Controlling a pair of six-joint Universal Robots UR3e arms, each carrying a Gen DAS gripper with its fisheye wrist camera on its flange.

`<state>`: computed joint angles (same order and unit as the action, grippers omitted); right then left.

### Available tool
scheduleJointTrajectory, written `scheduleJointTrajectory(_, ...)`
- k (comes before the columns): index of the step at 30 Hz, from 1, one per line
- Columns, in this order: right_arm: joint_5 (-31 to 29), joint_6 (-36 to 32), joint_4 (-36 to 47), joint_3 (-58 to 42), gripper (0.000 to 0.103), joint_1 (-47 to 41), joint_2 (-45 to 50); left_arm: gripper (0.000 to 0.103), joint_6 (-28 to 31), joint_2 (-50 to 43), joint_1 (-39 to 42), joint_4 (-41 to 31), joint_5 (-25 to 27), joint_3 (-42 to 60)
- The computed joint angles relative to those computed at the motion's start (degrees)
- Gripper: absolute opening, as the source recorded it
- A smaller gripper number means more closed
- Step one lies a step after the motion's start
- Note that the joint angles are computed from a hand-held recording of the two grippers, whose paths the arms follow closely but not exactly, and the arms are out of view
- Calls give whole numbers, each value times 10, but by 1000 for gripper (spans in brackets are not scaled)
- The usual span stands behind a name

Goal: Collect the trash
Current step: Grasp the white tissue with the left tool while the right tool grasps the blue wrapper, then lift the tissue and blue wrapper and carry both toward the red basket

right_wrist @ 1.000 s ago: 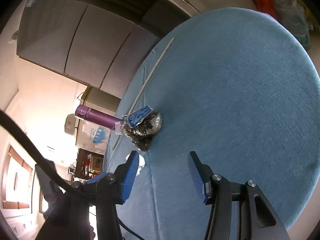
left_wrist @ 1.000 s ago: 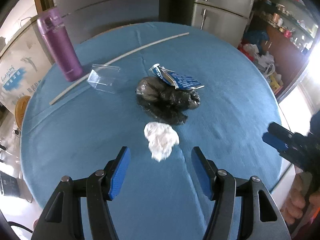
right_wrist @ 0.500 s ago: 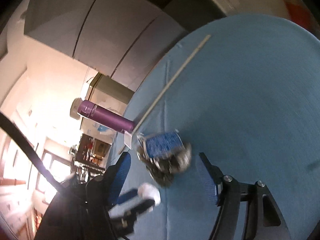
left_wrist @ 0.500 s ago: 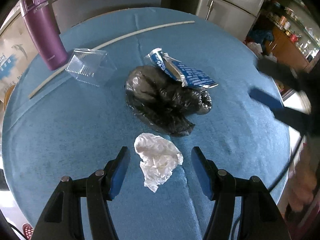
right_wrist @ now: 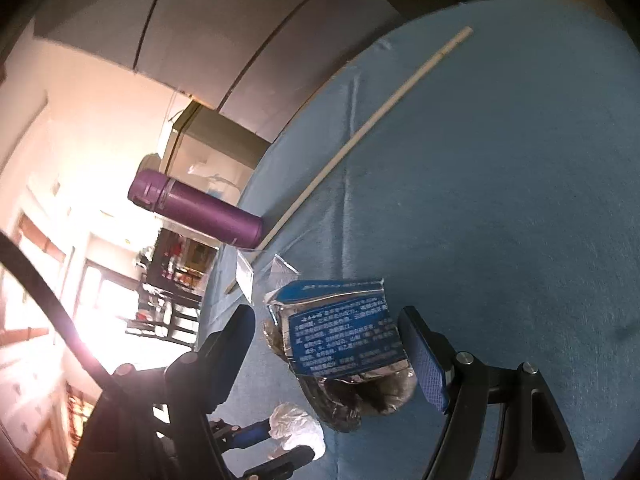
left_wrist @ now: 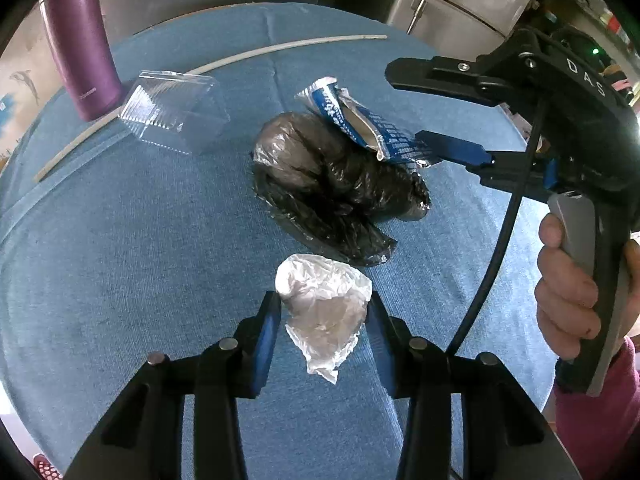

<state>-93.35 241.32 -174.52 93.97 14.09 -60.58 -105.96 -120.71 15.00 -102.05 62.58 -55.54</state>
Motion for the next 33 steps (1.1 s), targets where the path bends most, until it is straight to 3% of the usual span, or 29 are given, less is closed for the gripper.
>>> scheduleJointTrajectory(8, -83, -67, 265, -234, 78, 50, 82, 43, 11, -20, 21, -8, -4, 29)
scheduleJointTrajectory(10, -86, -65, 286, -259, 78, 50, 98, 43, 17, -23, 29, -17, -4, 39)
scheduleJointTrajectory(21, -112, -42, 220, -215, 76, 58, 100, 43, 55, -38, 76, -80, -14, 106)
scheduleJointTrajectory(24, -124, -36, 210, -206, 66, 63, 98, 43, 62, -14, 86, -80, -16, 86)
scheduleJointTrajectory(33, -166, 12, 160, -130, 66, 82, 62, 43, 86, -13, 119, -114, -20, 114)
